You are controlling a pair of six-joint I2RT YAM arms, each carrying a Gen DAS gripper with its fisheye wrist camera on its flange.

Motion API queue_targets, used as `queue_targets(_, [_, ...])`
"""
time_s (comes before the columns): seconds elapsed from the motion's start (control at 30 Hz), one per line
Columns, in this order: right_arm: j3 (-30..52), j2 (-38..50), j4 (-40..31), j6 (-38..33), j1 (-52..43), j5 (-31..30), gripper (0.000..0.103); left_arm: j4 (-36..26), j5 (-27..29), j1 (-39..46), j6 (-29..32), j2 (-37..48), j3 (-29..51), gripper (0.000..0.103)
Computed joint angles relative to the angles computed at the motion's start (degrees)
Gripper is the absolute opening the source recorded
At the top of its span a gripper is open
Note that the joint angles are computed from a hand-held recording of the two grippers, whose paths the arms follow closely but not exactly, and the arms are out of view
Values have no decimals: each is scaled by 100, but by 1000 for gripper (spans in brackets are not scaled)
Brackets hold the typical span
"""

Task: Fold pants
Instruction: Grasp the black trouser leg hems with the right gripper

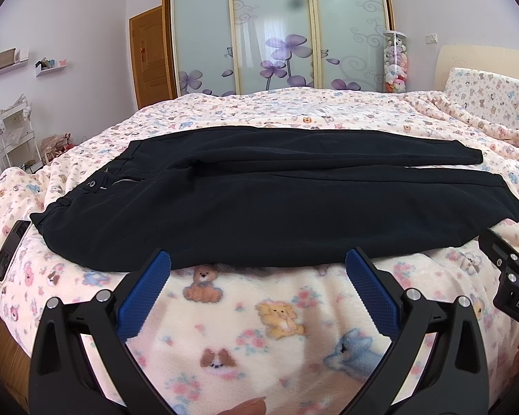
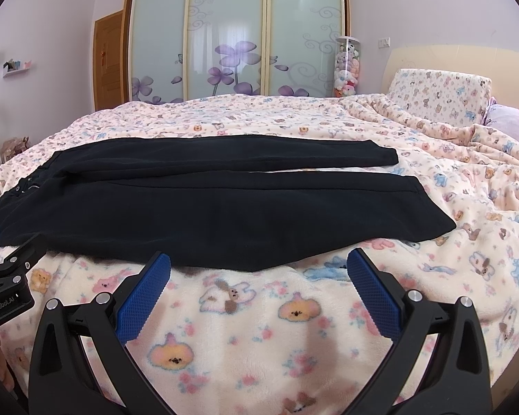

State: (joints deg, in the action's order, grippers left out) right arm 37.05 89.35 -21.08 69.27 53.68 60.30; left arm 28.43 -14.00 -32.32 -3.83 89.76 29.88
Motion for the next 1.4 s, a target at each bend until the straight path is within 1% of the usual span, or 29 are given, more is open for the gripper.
queue_targets(0.07, [-181,-127,295,-161,-42,48,102,81,-50,-73,-52,80,-19,101])
queue_targets(0.2, [-612,-490,1239,-1002,-230,-69,102,-22,-88,-161,-170,105,100,101])
queue_targets(0.23, [-757,-635,1612,-1356,-298,-138,102,-48,-76,-112,-142,38,88,101])
queue_targets(0.3, [-1169,-969,2504,-1977,-421,-351,102,2,-234,-174,-106,112,184,101])
queue_targets(0.37, [-1428,-1401,2963,-2393,-721,-874,102,52,-499,-243,27,201,326,101])
queue_targets(0.43, [-1600,-1832,3167,-2708,-1158,-1595,102,-29,-606,-300,104,331,546,101])
queue_targets(0.47, [-1670,-2042,3238,-2835,-1406,-1926,102,-186,-508,-265,98,385,713,101])
queue_targets(0.5, [-1794,-2340,3447,-3090,-1807,-2418,102,-369,-288,-204,56,419,875,101])
queue_targets(0.57, [-1840,-2676,3593,-3522,-2451,-3089,102,-805,471,-14,-313,531,1310,101])
queue_targets(0.6, [-1783,-2802,3539,-3703,-2726,-3338,102,-927,665,55,-453,598,1486,101])
queue_targets(0.63, [-1653,-2871,3486,-4030,-3190,-3715,102,-1033,819,90,-684,742,1737,101])
queue_targets(0.7, [-1270,-2785,3325,-4576,-4094,-4437,102,-1005,859,87,-816,960,2000,101])
queue_targets(0.8, [-655,-2242,3218,-5167,-5541,-5886,102,-726,776,15,-800,1343,2298,101])
queue_targets(0.83, [-223,-1817,3069,-5363,-6123,-6488,102,-550,757,-9,-778,1458,2310,101])
queue_targets(0.87, [130,-1451,2948,-5507,-6508,-6907,102,-462,748,-30,-753,1557,2333,101])
queue_targets(0.9, [460,-1091,2836,-5636,-6857,-7282,102,-492,741,-61,-739,1644,2397,101])
queue_targets(0.93, [994,-548,2645,-5782,-7235,-7596,102,-726,794,-55,-707,1757,2603,101])
queue_targets(0.97, [1400,-152,2469,-5864,-7449,-7751,102,-803,789,-61,-670,1797,2663,101])
queue_targets(1.03, [2357,767,2067,-5930,-7873,-7940,102,-798,662,-67,-573,1885,2743,101])
queue_targets(1.1, [3008,1425,1879,-5819,-8187,-8030,101,-830,646,-33,-567,1924,2784,101])
queue_targets(1.13, [3394,1801,1757,-5688,-8336,-8080,97,-873,742,10,-628,1942,2812,101])
queue_targets(1.17, [3744,2129,1643,-5536,-8445,-8044,91,-934,849,66,-667,1968,2849,101])
queue_targets(1.23, [4308,2679,1578,-5313,-8641,-8072,89,-1088,984,127,-748,2070,2980,101])
queue_targets(1.33, [4970,3289,1456,-5240,-8733,-7686,86,-1186,1127,185,-823,2135,3033,101])
queue_targets(1.4, [5339,3614,1335,-5278,-8752,-7445,80,-1129,1090,168,-825,2136,2991,101])
